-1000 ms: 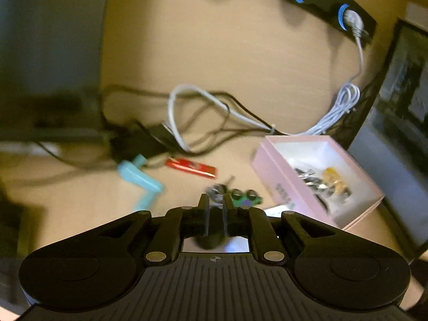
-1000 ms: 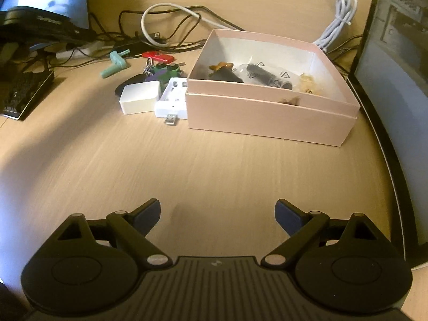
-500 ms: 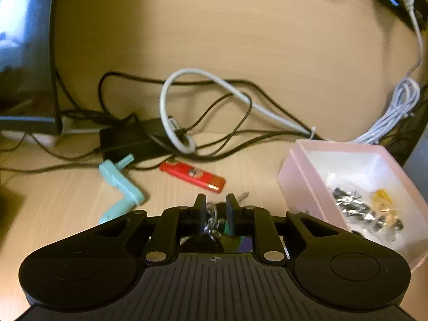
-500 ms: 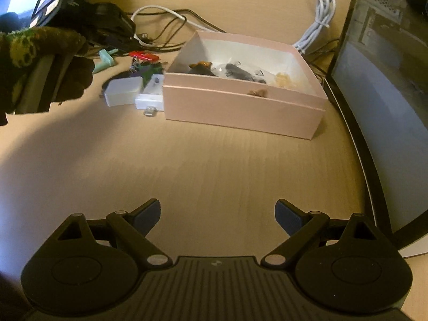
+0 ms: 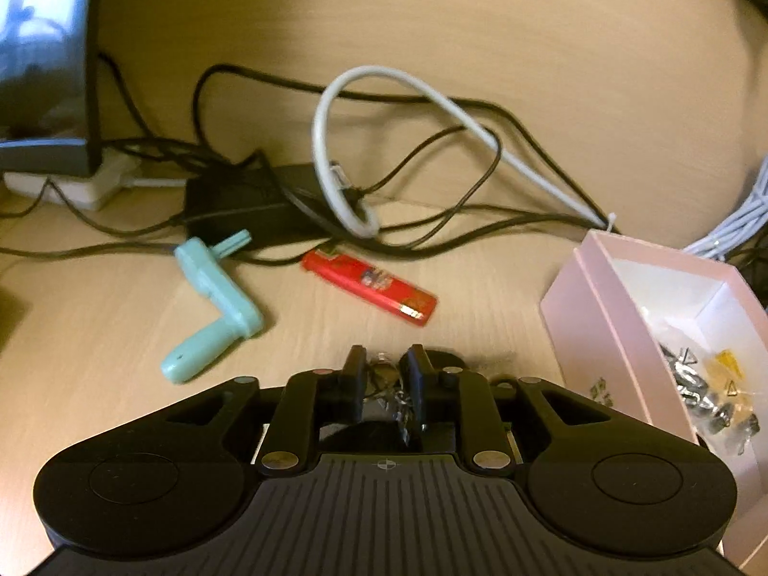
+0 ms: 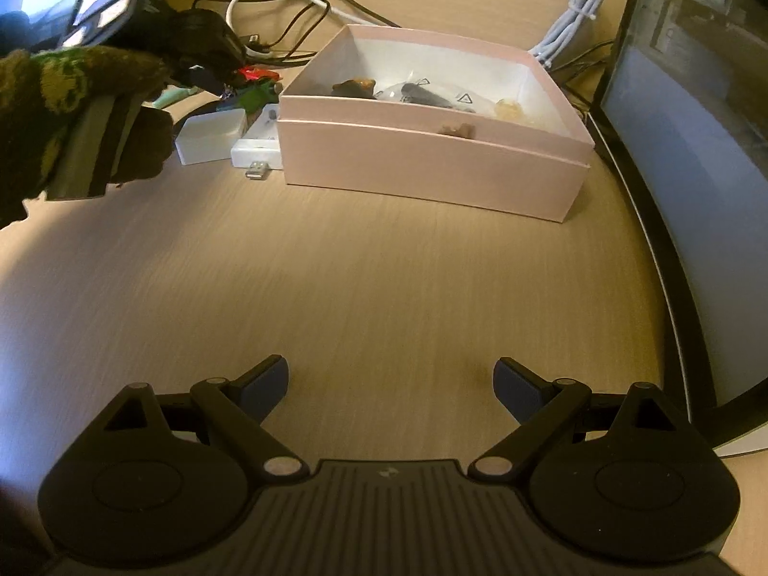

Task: Organize rigid objects
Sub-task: 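Lift the keys with the left gripper toward the pink box, then grasp the green-and-purple toy piece with the right gripper while the left holds the keys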

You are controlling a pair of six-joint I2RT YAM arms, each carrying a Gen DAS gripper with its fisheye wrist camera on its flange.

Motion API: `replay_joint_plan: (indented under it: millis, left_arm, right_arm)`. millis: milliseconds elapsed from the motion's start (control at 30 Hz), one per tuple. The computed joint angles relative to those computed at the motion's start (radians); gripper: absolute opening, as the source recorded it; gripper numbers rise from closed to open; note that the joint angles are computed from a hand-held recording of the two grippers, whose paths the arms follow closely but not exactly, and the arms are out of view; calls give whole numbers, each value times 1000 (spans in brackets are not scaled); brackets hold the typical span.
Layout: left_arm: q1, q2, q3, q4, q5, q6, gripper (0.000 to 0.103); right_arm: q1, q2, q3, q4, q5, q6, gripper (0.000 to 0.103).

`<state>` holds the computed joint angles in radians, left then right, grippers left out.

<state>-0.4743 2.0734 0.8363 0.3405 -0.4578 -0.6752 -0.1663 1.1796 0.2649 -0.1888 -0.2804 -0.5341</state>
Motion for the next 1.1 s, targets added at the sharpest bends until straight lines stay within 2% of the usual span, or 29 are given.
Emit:
replay_joint_plan:
  millis: [133, 267, 333, 433, 567, 700, 833, 900, 1033, 1100]
  left_arm:
    - [-15, 13, -19, 62, -21, 70, 22]
    - [-45, 27, -123, 258, -62, 207, 22]
    - [-44, 4, -150, 267, -45, 245, 20]
    - [-26, -10, -177, 294, 5, 255, 17]
    - [-43, -37, -233, 348, -4, 249, 17]
    - [-64, -143, -324, 387, -6, 233, 17]
    - [-67, -346, -433, 366, 1, 216, 17]
    - [-68, -475, -483, 316, -2, 208, 16]
    - [-61, -774, -568, 143, -11, 186, 17]
    - [-46, -952, -604, 15, -10, 179, 17]
  right_arm:
    - [-16, 26, 8, 12, -11, -14, 94]
    - [-24, 31, 8, 16, -14, -10, 94]
    - [-21, 34, 7, 21, -11, -3, 94]
    - [-12, 30, 1, 30, -3, 9, 94]
    - [19, -2, -14, 33, 23, 22, 94]
    - [34, -37, -24, 19, 39, 26, 94]
    - [56, -76, -32, 7, 48, 47, 94]
    - [79, -101, -36, -1, 54, 67, 94]
    - [130, -140, -24, -14, 56, 112, 94]
    - [173, -144, 0, -11, 49, 150, 94]
